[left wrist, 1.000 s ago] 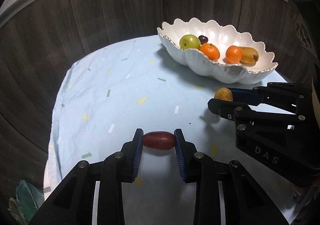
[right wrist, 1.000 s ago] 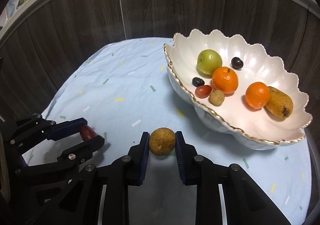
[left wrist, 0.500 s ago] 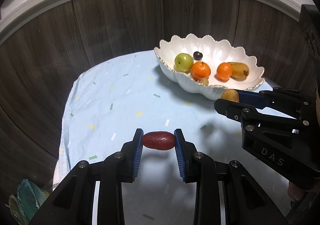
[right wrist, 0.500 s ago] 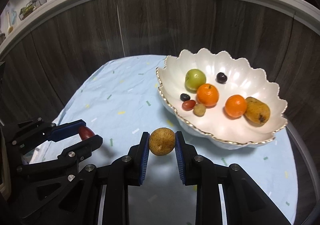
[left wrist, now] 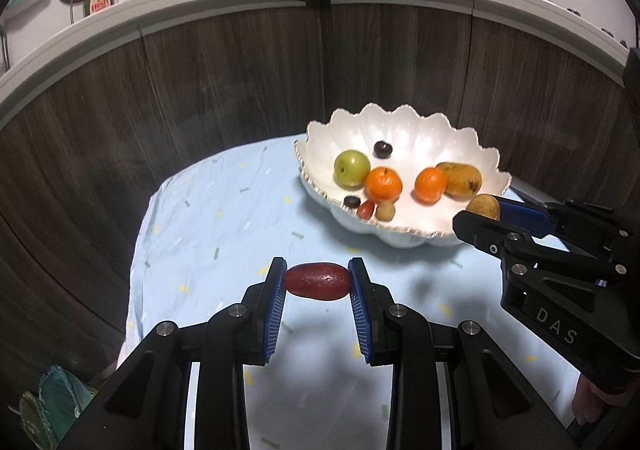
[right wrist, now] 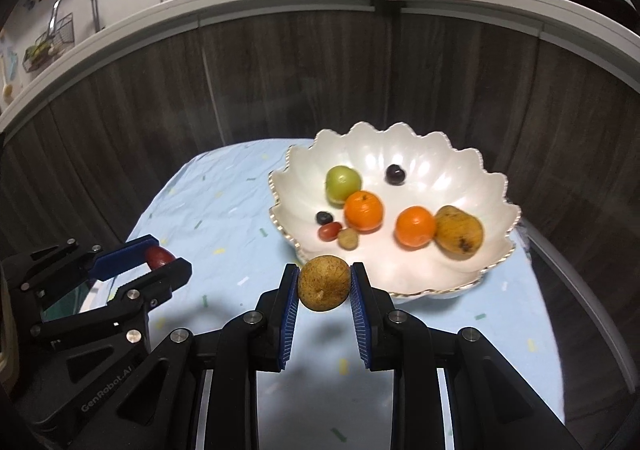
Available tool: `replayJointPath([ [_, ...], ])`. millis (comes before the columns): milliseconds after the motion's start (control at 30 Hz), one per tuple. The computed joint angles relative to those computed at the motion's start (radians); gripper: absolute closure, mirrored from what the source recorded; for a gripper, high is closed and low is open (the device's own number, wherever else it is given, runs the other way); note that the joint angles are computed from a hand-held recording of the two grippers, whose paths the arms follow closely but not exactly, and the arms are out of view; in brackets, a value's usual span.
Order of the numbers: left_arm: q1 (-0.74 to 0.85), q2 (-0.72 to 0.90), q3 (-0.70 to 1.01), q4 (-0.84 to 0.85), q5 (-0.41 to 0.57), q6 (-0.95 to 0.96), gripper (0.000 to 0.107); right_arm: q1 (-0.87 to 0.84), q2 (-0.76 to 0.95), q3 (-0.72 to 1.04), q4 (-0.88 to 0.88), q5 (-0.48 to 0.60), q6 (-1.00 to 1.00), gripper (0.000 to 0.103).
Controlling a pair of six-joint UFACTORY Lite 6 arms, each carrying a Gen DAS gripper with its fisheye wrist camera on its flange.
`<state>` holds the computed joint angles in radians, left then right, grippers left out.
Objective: Organize fruits
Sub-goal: 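Lift the red date and brown fruit and carry both over the bowl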
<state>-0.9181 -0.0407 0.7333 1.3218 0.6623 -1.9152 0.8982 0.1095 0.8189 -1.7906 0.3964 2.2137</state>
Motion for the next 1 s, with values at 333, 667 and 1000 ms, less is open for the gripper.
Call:
replayJointPath([
  [333, 0.006, 0.089, 0.165, -0.044, 0.013, 0.073, 0.076, -0.068, -0.111, -0.039, 0.094, -0.007, -0.119, 0.077],
  [667, 0.043, 0.196, 0.323, -0.090, 0.007, 0.156, 0.076, -0.153, -0.125, -0.016, 0.110, -0.041, -0.182, 0.077],
  [1000, 0.077, 0.280, 0.440, -0.118, -0.004, 0.221, 0.076, -0.249, -0.110, 0.020, 0.087, -0.088, -0.207, 0.077],
])
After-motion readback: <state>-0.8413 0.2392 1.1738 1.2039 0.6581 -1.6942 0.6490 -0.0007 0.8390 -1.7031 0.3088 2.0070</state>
